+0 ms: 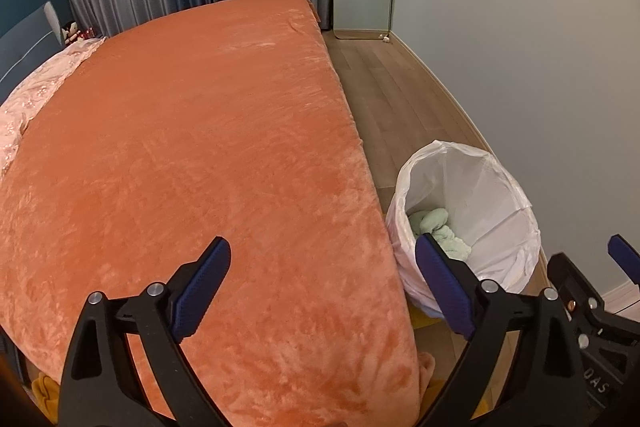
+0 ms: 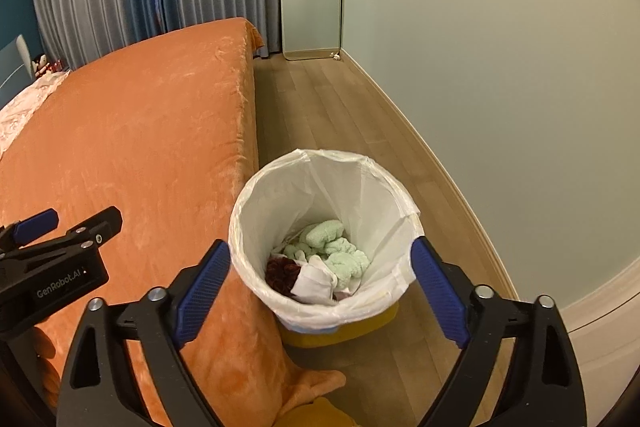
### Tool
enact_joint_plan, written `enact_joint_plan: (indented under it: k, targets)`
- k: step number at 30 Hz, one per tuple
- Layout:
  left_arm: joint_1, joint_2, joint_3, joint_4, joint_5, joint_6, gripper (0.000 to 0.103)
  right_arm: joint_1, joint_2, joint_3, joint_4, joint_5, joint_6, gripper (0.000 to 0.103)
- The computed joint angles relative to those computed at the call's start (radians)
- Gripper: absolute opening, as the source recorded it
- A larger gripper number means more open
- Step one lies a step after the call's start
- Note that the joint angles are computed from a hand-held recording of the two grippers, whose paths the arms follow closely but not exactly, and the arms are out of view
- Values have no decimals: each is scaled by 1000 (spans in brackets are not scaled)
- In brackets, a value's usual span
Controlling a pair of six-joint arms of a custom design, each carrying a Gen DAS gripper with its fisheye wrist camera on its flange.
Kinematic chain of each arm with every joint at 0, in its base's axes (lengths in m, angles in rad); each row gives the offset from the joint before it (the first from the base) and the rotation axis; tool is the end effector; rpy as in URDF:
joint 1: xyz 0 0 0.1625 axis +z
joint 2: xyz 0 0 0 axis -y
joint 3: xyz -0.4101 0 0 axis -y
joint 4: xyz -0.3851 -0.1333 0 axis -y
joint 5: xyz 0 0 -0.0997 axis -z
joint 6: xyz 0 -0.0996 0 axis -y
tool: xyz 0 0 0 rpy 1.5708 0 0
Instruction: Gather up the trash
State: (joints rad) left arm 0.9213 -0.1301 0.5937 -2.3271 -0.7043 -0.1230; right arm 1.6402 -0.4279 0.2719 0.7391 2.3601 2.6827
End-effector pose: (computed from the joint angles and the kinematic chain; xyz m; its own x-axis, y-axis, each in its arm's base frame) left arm -0.3566 -0.8155 0.0105 -0.7148 0.1213 -0.6887 0.4951 0.7833 -0.3759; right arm 0.1150 -0.7510 0.2707 -0.6499 0.2429 0.7202 -0.3637 0.7327 -0.5753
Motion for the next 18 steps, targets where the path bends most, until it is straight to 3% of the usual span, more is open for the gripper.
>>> enact_joint_plan:
  k: [7, 18]
  targets:
    - [-2, -38, 91, -47, 22, -14, 93, -10, -103, 216, -104, -2, 19, 96]
    - [-12, -32, 119, -54, 49, 3, 94, -16, -161, 346, -202, 23, -4, 96]
